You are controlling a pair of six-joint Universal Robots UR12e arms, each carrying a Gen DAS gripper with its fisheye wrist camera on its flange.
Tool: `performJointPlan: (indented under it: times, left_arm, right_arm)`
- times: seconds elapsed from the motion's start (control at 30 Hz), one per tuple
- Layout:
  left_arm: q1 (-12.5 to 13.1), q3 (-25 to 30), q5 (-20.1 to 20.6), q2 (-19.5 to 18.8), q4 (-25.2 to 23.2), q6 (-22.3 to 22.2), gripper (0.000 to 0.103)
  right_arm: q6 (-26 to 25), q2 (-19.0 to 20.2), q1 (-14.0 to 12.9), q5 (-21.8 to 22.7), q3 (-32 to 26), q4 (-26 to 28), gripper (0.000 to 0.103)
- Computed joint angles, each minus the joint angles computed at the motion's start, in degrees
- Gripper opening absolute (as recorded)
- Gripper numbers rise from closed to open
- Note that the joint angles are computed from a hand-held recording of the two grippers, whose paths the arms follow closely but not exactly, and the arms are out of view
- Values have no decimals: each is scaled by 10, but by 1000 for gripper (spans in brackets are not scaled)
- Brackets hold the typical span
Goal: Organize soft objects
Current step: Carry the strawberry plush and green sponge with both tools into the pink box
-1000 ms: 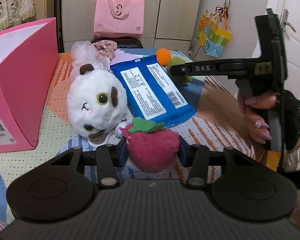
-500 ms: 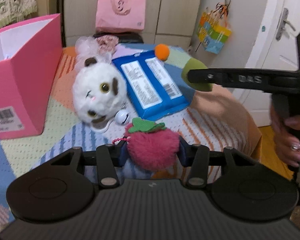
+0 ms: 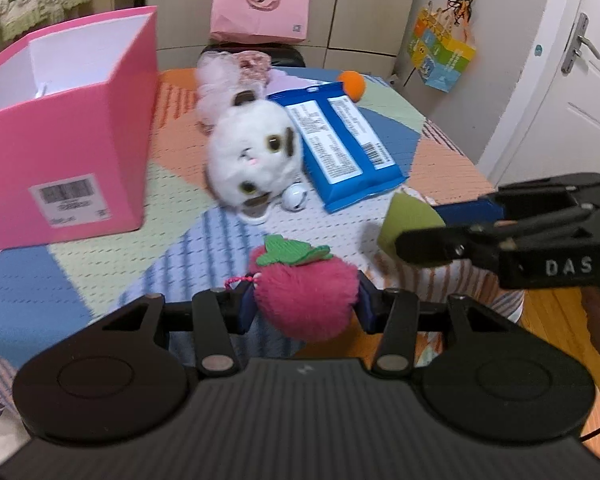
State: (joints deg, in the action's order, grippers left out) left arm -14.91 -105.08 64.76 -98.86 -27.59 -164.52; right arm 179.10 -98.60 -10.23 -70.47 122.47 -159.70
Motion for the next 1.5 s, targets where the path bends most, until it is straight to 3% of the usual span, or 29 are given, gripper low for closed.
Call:
performJointPlan:
  times: [0.13, 0.4, 0.53, 0.7, 0.83, 1.03, 1.17, 1.27, 1.4, 1.5]
  left_arm:
    - [20, 3, -22, 13, -42, 9, 47]
    - [57, 28, -42, 34, -123, 69, 47]
    - [66, 38, -31, 41, -109, 87, 47]
    - [86, 68, -67, 38, -147, 118, 47]
    - [93, 88, -72, 27, -121, 128, 47]
    - [94, 141, -76, -14, -97, 115, 47]
    - [89, 200, -66, -60, -113, 94, 47]
    - [88, 244, -61, -97, -125, 68, 47]
    - [89, 296, -56, -142, -177, 35, 47]
    - [85, 336, -36, -170, -222, 19, 47]
  right_arm:
    - [8, -2, 9, 19, -8, 25, 41]
    - [0, -1, 26, 76, -43, 101, 41]
    - [-8, 7, 41, 95, -64, 114, 41]
    - [-25, 22, 59, 92, -91, 99, 41]
    - [-30, 41, 70, 87, -113, 74, 41]
    - [-43, 82, 90, 35, -156, 19, 41]
    - [-93, 122, 118, -63, -203, -7, 41]
    - [-108, 158, 125, -108, -245, 1, 41]
    - [-102, 196, 112, -104, -298, 41, 41]
    - [-61, 221, 93, -62, -338, 89, 41]
